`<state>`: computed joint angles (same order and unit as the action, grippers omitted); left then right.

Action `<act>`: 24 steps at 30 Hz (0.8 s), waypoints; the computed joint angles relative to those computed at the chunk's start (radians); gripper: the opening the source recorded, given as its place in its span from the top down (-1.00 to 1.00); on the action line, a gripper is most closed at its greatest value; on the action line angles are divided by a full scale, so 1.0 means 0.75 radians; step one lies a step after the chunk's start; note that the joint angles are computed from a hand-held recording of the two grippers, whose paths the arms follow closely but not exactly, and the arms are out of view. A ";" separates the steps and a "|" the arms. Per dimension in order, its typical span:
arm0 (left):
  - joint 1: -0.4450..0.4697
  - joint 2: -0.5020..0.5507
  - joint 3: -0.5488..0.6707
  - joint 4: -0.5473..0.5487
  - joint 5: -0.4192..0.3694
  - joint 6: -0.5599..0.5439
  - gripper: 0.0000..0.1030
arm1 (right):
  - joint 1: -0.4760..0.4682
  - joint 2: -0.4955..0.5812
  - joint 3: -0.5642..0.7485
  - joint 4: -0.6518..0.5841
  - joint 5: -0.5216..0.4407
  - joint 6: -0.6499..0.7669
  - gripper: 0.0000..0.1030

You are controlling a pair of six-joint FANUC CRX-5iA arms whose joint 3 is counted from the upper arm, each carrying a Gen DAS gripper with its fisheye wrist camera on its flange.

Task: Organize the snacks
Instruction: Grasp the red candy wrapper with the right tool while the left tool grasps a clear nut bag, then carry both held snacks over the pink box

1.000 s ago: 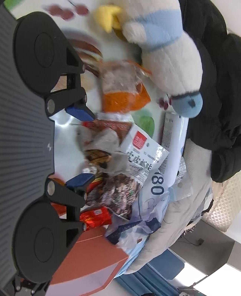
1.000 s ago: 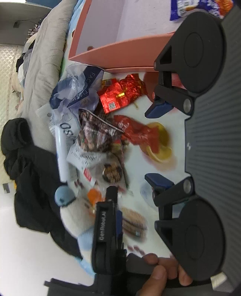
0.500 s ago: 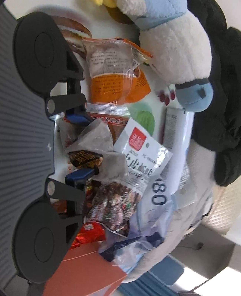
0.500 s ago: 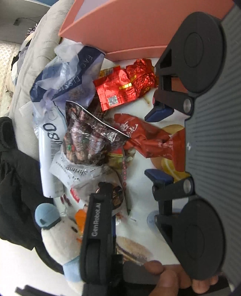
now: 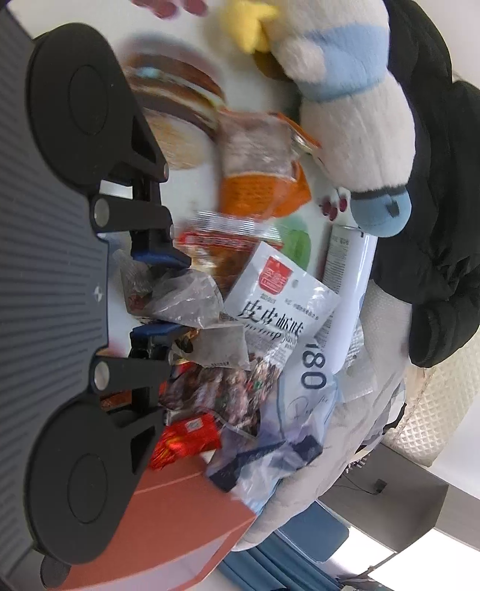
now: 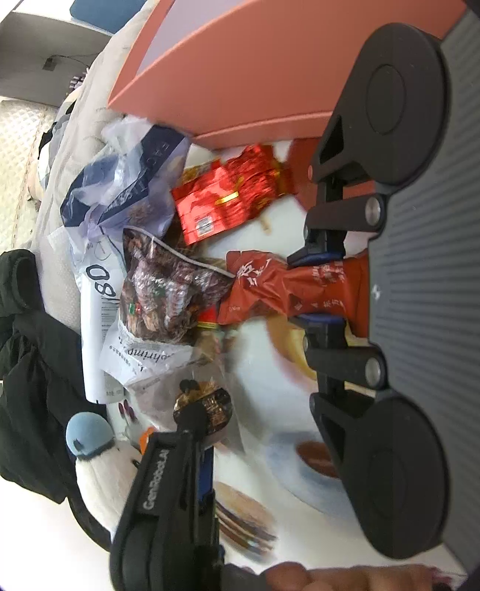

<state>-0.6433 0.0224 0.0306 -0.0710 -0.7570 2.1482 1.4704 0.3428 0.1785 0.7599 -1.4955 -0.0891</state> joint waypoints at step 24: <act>-0.368 -0.493 0.000 -0.283 -0.526 0.373 0.34 | 0.396 0.063 0.397 0.114 -0.475 -0.118 0.45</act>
